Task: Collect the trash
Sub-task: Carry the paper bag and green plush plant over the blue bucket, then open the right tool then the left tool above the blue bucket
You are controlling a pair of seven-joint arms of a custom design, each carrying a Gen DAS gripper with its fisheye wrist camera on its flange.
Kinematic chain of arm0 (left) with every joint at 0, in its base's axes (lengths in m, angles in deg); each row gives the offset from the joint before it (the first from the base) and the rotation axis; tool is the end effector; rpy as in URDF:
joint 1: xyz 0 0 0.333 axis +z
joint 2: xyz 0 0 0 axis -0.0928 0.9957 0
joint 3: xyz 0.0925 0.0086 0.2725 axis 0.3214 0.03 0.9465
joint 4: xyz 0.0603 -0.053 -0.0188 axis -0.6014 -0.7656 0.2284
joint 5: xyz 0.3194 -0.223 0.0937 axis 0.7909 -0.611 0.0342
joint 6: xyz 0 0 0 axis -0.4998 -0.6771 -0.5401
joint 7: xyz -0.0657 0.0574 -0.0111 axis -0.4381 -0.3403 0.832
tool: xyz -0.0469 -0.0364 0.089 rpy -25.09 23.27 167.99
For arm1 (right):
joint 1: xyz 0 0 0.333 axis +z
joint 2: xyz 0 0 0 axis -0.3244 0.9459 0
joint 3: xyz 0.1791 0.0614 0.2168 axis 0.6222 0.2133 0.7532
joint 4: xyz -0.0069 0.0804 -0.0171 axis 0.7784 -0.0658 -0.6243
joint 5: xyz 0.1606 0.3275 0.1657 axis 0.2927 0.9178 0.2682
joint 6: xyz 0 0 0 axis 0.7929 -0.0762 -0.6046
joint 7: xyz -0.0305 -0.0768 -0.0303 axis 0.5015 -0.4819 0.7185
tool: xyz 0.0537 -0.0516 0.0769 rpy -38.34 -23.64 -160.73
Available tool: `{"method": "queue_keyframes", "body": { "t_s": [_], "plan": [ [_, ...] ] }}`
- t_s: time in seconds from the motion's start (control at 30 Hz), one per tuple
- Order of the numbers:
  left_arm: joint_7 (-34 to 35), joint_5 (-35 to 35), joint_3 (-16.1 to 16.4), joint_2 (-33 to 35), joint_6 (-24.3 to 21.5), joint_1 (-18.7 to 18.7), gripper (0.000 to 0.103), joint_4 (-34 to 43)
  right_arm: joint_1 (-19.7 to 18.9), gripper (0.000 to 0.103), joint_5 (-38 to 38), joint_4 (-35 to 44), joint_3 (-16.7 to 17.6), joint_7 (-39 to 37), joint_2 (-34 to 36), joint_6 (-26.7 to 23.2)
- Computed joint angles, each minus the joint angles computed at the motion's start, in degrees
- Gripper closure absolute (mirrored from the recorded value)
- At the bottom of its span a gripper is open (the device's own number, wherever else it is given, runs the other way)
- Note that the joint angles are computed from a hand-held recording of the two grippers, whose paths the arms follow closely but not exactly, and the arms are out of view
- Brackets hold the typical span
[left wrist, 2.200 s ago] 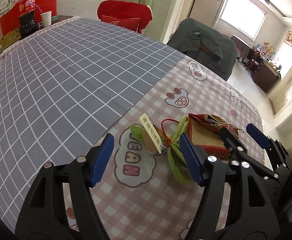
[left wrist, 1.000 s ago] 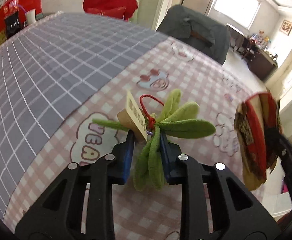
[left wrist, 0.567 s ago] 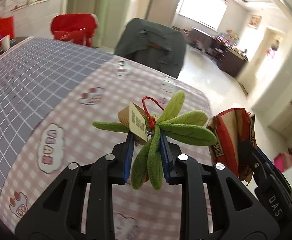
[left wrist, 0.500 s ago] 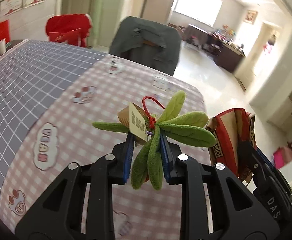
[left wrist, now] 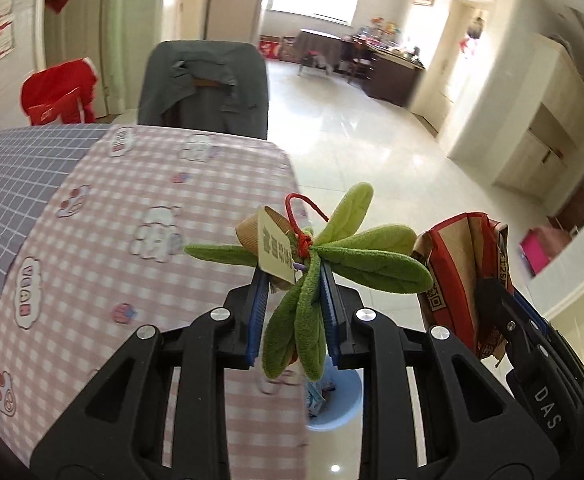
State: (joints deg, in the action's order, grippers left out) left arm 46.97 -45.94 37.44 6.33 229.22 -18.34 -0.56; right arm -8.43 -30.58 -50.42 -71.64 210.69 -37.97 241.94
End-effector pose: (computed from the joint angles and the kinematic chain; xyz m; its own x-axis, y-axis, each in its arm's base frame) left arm 0.6951 -0.2382 0.5602 -0.2079 -0.9596 0.1895 -0.7238 0.0206 -0.6897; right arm 0.6184 0.1370 0.5642 -0.2380 -0.9420 -0.2366 -0.5446 0.3311 -0.7706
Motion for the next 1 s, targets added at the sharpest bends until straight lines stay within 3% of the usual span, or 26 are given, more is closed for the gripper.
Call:
{"method": "queue_keyframes", "body": {
  "t_s": [0.3, 0.4, 0.43, 0.53, 1.0],
  "plan": [
    [0.08, 1.02, -0.68, 1.51, -0.7, -2.93, 0.078, 1.85, -3.44, 0.079, -1.87, -8.11, -0.53, 5.16, -5.99, 1.56],
    [-0.62, 1.7, -0.4, 2.5, -1.13, -3.71, 0.078, 3.08, -4.88, 0.074, -0.37, -10.61, -0.94, 6.47, -6.59, 6.75],
    [-0.78, 1.8, -0.41, 2.85, -1.29, -3.89, 0.078, 3.51, -5.26, 0.068, 0.08, -11.08, -0.98, 6.45, -6.67, 7.45],
    [-1.69, 2.49, -0.21, 3.71, -1.69, -4.69, 0.078, 4.64, -5.97, 0.058, 0.85, -11.63, -0.83, 5.24, -6.99, 7.28],
    [-1.62, 2.28, -1.27, 6.05, -3.69, -6.81, 0.078, 8.43, -8.91, 0.05, -11.22, -11.94, 0.94, 11.69, -10.63, 3.7]
  ]
}}
